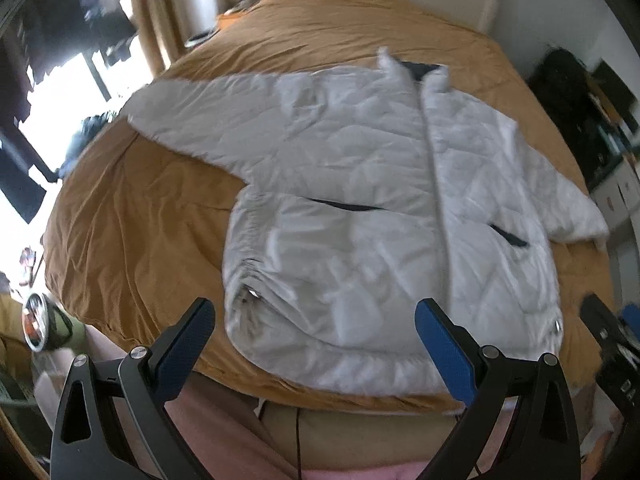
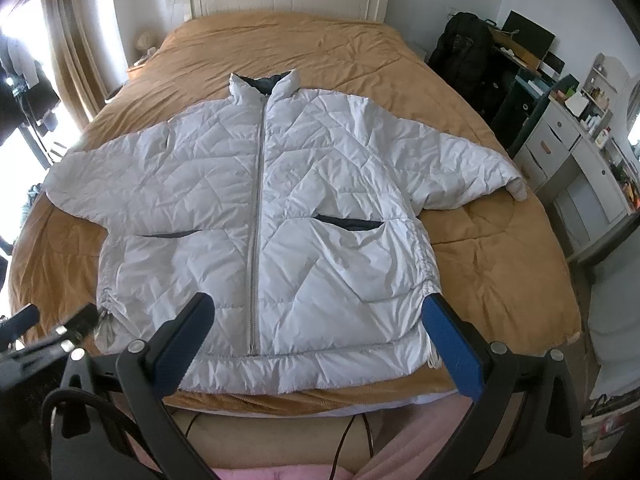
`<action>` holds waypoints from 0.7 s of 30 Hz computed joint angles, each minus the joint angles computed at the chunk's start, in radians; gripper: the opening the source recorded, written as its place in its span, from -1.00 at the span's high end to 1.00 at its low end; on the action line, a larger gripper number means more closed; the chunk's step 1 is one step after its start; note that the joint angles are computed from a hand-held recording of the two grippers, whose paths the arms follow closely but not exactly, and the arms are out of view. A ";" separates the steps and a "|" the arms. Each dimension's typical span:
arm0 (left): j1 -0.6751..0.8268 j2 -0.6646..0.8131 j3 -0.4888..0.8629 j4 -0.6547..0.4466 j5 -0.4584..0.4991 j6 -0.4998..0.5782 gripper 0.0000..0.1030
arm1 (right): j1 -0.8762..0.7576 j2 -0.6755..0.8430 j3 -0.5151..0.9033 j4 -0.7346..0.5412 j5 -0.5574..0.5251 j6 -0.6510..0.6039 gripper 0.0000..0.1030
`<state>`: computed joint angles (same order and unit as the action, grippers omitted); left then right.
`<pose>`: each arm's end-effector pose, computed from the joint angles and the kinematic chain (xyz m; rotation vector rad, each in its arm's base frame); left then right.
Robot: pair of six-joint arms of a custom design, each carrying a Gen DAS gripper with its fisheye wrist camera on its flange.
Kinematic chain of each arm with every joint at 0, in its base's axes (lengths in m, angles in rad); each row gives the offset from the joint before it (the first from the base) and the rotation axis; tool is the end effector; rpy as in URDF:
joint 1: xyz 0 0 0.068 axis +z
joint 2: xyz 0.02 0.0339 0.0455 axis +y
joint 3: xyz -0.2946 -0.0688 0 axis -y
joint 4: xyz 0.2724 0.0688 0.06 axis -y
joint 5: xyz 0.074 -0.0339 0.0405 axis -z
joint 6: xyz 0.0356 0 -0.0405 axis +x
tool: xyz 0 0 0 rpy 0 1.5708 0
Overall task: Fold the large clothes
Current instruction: 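Grasp the sleeve cuff with the left tool while the right tool grasps the hem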
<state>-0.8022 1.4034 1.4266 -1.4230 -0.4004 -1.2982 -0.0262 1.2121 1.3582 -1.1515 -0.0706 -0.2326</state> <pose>0.1907 -0.1773 0.3651 -0.7109 2.6154 0.0720 0.2360 -0.0037 0.3959 -0.2912 2.5558 -0.0063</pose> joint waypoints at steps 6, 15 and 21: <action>0.662 -0.192 -0.288 0.262 0.219 0.427 -0.94 | 0.103 0.144 0.002 0.103 0.041 0.030 -1.00; 1.410 0.293 -0.062 0.630 0.483 0.871 -0.92 | 0.172 0.576 0.260 0.222 0.073 0.114 -0.99; 1.549 0.656 0.205 0.694 0.589 0.849 -0.85 | 0.179 0.744 0.384 0.243 0.139 0.130 -0.99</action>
<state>0.7471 2.0591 1.6317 -0.7294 0.1884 -0.4489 0.1532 1.9556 1.7423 -0.9088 0.0688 -0.1028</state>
